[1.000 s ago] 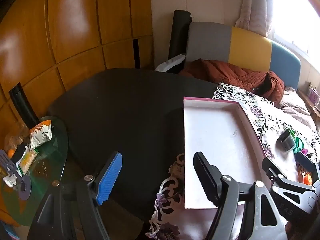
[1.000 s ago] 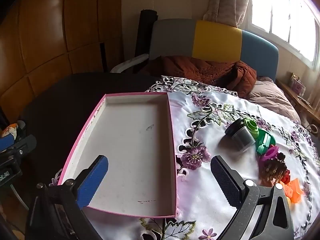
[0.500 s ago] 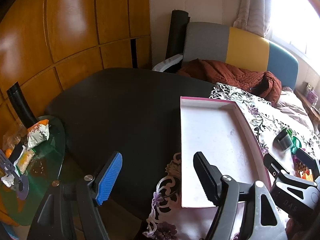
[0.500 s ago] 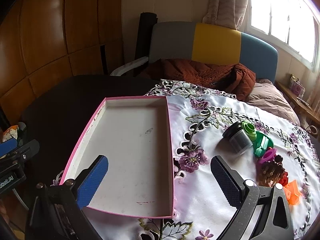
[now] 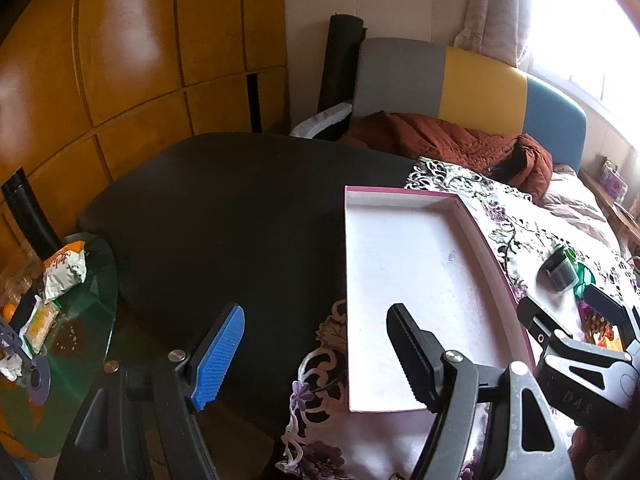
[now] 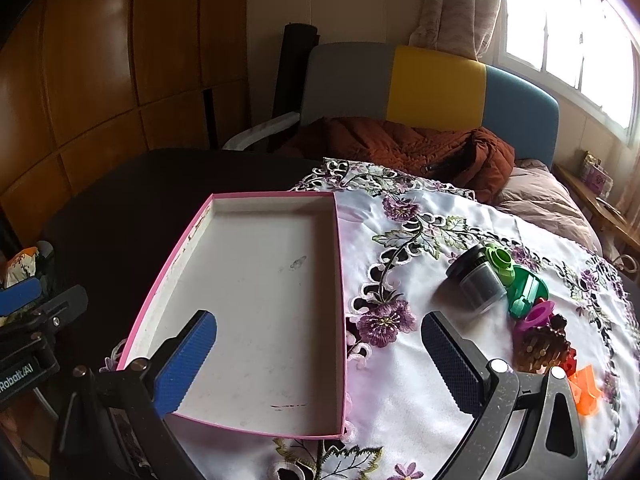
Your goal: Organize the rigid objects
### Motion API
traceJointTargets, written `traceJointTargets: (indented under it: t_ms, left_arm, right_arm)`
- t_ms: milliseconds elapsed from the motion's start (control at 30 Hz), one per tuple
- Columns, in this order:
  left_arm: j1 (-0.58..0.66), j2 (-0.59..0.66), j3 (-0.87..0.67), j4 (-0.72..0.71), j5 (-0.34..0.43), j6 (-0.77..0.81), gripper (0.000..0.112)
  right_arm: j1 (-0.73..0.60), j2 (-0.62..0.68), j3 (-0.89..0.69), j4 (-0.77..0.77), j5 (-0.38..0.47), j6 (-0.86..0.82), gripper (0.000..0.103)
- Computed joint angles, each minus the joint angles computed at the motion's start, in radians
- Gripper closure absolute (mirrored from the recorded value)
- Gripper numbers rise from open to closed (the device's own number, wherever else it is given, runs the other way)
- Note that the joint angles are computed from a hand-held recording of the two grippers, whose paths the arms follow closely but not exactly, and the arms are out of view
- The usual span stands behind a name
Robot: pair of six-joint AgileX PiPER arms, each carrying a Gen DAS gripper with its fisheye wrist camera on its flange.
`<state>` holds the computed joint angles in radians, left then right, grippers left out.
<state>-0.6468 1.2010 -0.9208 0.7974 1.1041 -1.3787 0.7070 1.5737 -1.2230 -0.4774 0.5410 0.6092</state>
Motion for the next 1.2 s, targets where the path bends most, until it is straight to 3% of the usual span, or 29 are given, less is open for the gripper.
traceJointTargets:
  t_ms: [200,400,467,633,733,900,1067,1133,1200]
  left_arm:
    - [0.008,0.014,-0.003,-0.021,-0.064,0.048,0.037]
    - [0.08,0.013,-0.005,-0.169,-0.259,0.211,0.036]
    - [0.099,0.029,-0.027,-0.243,-0.293,0.28,0.036]
    - [0.067,0.106,-0.092,-0.273,-0.338,0.373,0.036]
    - [0.092,0.135,-0.119,-0.379,-0.394,0.486,0.036]
    - [0.121,0.219,-0.209,-0.556,-0.456,0.68,0.031]
    - [0.127,0.392,-0.416,-0.742,-0.418,0.873,0.029]
    - [0.137,0.465,-0.499,-0.824,-0.397,0.945,0.028]
    - [0.158,0.571,-0.619,-0.926,-0.347,1.009,0.02]
  right_arm:
    - [-0.042,-0.006,0.004,0.051,-0.018,-0.061,0.0]
    - [-0.168,-0.012,-0.002,0.248,-0.039,-0.251,0.0]
    - [-0.246,-0.018,-0.006,0.345,-0.049,-0.341,0.0]
    - [-0.483,0.006,-0.084,0.514,-0.007,-0.515,0.0]
    - [-0.639,0.047,-0.137,0.625,0.009,-0.611,0.0]
    - [-0.802,0.135,-0.214,0.673,0.042,-0.63,0.0]
    - [-0.903,0.179,-0.246,0.839,0.089,-0.669,0.0]
    - [-0.907,0.17,-0.241,0.838,0.081,-0.673,0.0]
    - [-0.917,0.166,-0.236,0.881,0.085,-0.7,0.0]
